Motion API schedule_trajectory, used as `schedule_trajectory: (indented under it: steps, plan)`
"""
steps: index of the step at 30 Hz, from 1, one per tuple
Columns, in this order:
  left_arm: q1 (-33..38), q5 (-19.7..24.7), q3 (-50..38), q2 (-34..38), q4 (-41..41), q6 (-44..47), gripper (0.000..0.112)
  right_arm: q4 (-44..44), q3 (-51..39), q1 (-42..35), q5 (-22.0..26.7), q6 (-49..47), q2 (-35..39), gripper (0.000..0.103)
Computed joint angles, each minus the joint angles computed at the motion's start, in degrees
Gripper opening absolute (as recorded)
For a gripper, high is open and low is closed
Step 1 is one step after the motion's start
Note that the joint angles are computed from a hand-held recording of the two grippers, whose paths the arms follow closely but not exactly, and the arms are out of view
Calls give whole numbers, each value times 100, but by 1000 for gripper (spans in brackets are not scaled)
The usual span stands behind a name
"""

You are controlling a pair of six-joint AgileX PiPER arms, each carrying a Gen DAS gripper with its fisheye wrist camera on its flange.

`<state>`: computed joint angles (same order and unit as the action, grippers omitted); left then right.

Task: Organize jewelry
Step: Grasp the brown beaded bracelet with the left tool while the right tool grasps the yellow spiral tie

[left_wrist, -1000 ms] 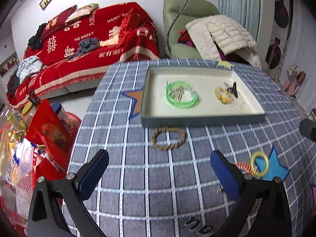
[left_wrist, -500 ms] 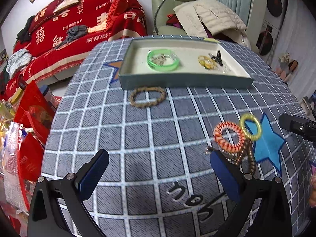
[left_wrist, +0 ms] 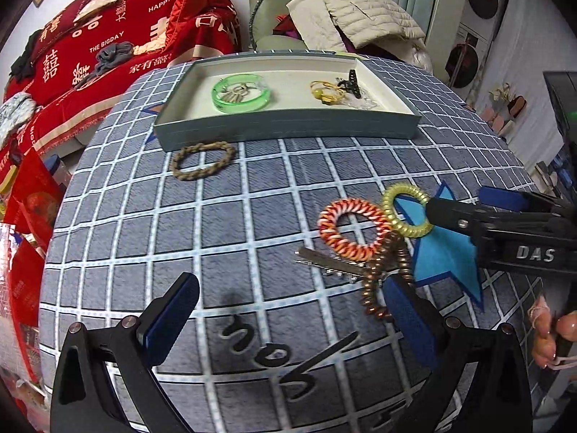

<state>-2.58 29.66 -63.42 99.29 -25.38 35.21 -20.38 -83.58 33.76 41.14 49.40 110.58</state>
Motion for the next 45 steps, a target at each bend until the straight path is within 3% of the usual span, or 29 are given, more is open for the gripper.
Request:
schedule_trajectory:
  steps: [3,6,9,12,17,19,22,25,28,32,45]
  plan:
    - [-119,-75,22,12,137,-198,103,186,-213,-55,89,-374,163,72]
    - [-218,-44,-25,78,353,-465,103,377,-427,-113,168,-803,336,57]
    - [-314,-111,27,75,417,-610,103,282,-609,-75,316,-1008,486,53]
    - [-416,-117,37,84,508,-724,90,46,-673,22,402,-1019,548,52]
    - [-660,-303,143,60,1043,-1247,87,24,-595,20,316,-1040,515,51]
    - [-699,-299,162,34,978,-1146,78,48,-583,17,303,-1100,505,48]
    - [-789,-372,240,-41,990,-1001,61,109,-617,38,310,-1192,516,41]
    - [-847,-483,318,-97,1143,-1012,60,133,-656,81,323,-1217,530,32]
    - [-677,-365,315,-96,574,-426,60,41,-666,153,333,-1117,539,12]
    - [-301,-39,309,-148,-415,493,60,-77,-570,188,275,-881,491,11]
    - [159,323,310,-302,-1124,1344,60,63,34,18,-110,-592,-22,11]
